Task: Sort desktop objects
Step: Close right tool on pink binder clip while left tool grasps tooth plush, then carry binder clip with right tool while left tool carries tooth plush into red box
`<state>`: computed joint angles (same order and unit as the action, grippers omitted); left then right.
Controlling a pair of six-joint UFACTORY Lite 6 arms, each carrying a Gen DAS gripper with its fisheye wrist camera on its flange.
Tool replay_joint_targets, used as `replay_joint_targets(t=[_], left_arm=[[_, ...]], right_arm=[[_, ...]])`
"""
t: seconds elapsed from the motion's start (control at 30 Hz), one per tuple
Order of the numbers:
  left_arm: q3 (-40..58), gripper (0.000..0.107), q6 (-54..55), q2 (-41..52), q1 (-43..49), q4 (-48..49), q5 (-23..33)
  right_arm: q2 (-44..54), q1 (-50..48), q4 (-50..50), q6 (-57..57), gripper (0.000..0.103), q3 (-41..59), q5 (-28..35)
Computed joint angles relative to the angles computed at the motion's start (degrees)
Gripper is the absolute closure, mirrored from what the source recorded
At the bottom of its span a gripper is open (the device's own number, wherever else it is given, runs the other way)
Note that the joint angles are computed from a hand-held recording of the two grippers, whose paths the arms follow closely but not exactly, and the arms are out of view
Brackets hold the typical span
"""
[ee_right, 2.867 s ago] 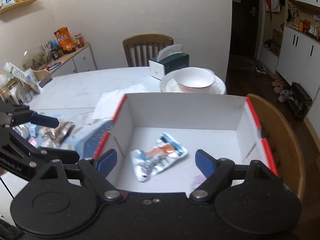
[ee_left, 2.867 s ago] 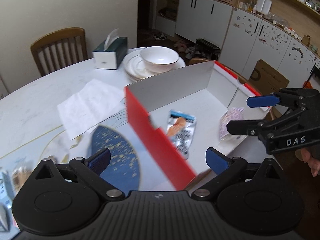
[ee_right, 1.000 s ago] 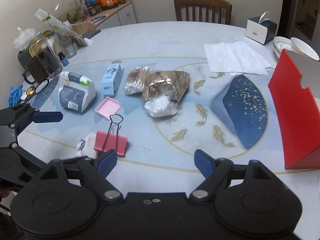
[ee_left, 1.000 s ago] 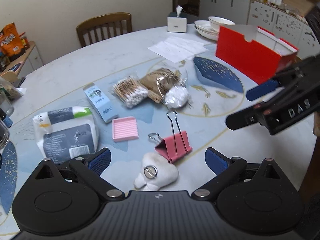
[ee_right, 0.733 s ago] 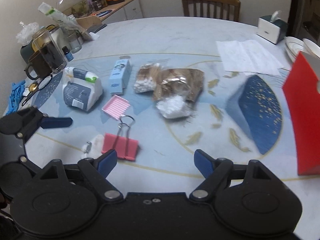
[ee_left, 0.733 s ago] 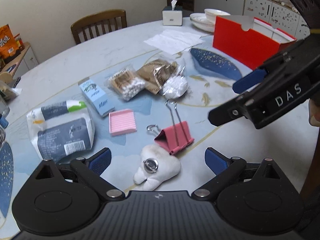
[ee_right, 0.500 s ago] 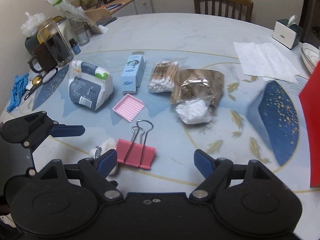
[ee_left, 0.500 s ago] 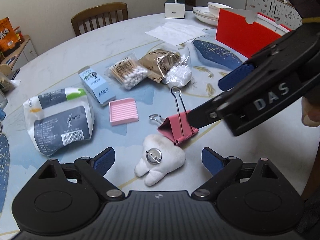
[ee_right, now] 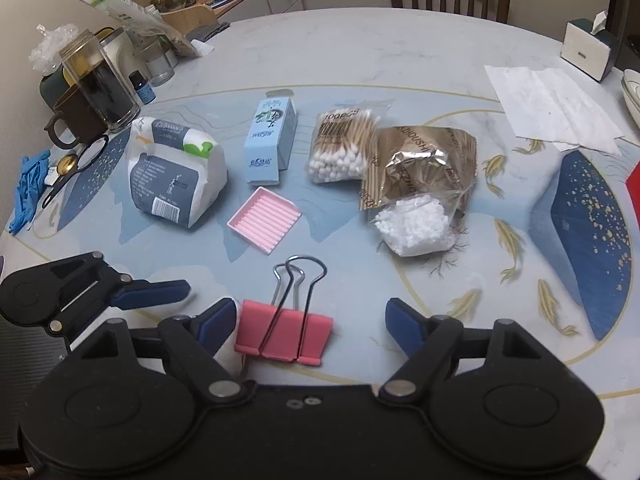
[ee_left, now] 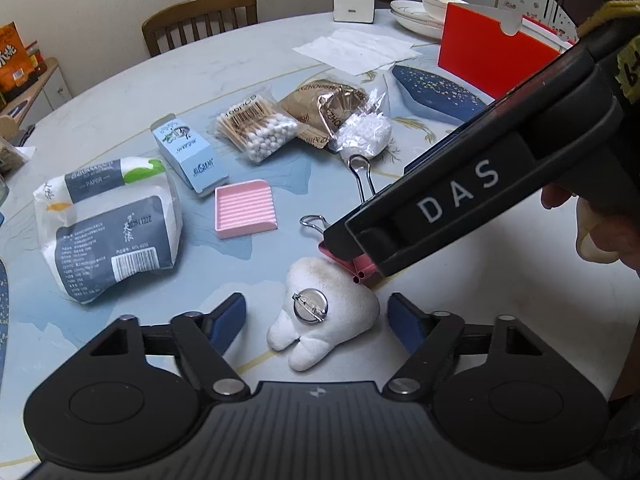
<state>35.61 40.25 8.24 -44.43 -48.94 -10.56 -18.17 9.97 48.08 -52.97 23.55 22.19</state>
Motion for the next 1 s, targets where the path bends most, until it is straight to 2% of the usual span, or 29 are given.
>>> replay_joint_targets(t=[0.1,0.2,0.37,0.6,0.73,1.0], left_arm=[[0.4,0.037,-2.51,0.72,0.41,2.29,0.53],[0.44,0.04,-6.43,0.93,0.91,6.29,0.87],[0.15,0.048,-11.96,0.9,1.11,11.38,0.71],[-0.7,0.053,-17.82,-0.31,1.6,15.9,1.09],[-1.23,0.054,-15.35,-1.25,1.64,12.5,1.25],[-3.3,0.055,-16.43,-4.9,1.96,11.98,2.19]], right_arm=[[1.02,-0.48,1.45,-1.42,0.031,0.06,0.78],[2.41,-0.67,1.72,-1.72,0.053,0.34,1.01],[2.77,-1.78,2.69,-3.0,0.053,0.34,1.69],[0.95,-3.54,2.81,-4.09,0.053,-0.44,3.73],[-1.24,-5.73,0.97,-3.03,0.053,-1.01,5.41],[-7.42,-10.22,-4.28,-0.11,0.053,-1.91,10.46]])
